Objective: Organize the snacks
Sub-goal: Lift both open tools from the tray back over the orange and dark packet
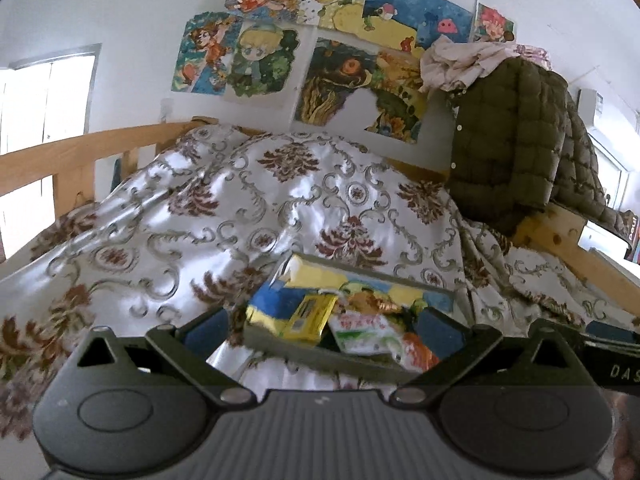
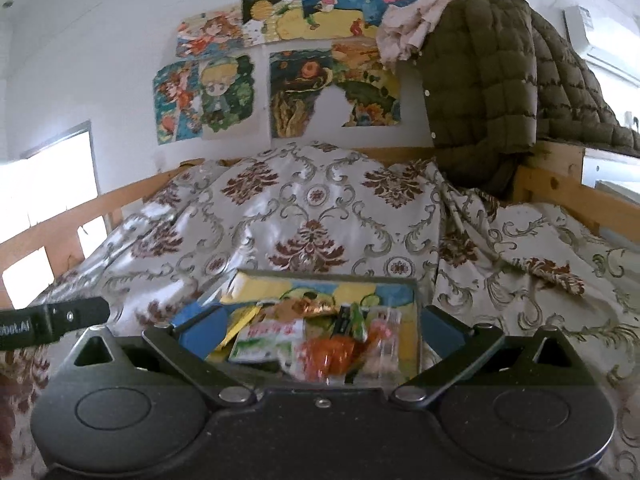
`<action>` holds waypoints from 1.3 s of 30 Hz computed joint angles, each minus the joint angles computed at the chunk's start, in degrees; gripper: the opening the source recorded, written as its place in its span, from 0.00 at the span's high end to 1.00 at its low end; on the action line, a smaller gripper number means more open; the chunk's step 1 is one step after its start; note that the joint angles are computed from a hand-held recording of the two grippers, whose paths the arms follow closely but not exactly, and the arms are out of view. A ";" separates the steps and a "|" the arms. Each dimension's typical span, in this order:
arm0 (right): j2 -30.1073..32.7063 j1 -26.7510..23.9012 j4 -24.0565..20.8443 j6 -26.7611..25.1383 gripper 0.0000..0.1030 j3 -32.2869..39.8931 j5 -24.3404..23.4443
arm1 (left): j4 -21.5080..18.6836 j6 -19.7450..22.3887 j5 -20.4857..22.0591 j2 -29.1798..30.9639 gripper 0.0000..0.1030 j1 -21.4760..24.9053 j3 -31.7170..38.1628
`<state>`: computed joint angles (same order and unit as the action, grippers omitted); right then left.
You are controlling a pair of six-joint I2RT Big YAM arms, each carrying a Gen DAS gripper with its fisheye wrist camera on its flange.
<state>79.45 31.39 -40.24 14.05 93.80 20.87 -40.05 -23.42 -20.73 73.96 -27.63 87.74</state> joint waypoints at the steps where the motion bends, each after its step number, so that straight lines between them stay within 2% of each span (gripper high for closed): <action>1: -0.80 0.64 -0.08 -0.39 0.01 -0.86 0.67 | -0.28 -0.18 -0.10 -0.76 0.00 -0.20 -0.75; 9: -6.07 5.27 -1.61 -0.37 0.01 -6.25 5.08 | -3.17 -1.45 -4.45 -6.61 0.00 -3.32 -6.32; 14: -8.68 7.49 -3.48 0.66 0.01 -8.62 7.64 | -8.15 -4.08 -5.50 -9.30 0.00 -5.18 -8.05; 23: -12.60 10.13 -11.15 9.88 0.01 -11.39 7.65 | -15.85 -7.31 -8.39 -12.70 0.00 -8.98 -10.27; 32: -14.73 12.68 -17.59 18.40 0.01 -12.73 8.64 | -18.78 -9.28 -9.33 -15.08 0.00 -12.03 -12.00; 39: -13.56 13.93 -23.53 21.03 0.01 -11.51 8.80 | -21.04 -9.84 -9.13 -14.96 0.00 -13.73 -12.00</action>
<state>65.89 45.32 -63.76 35.08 82.29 29.67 -61.08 -33.26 -29.85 59.00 -41.36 75.74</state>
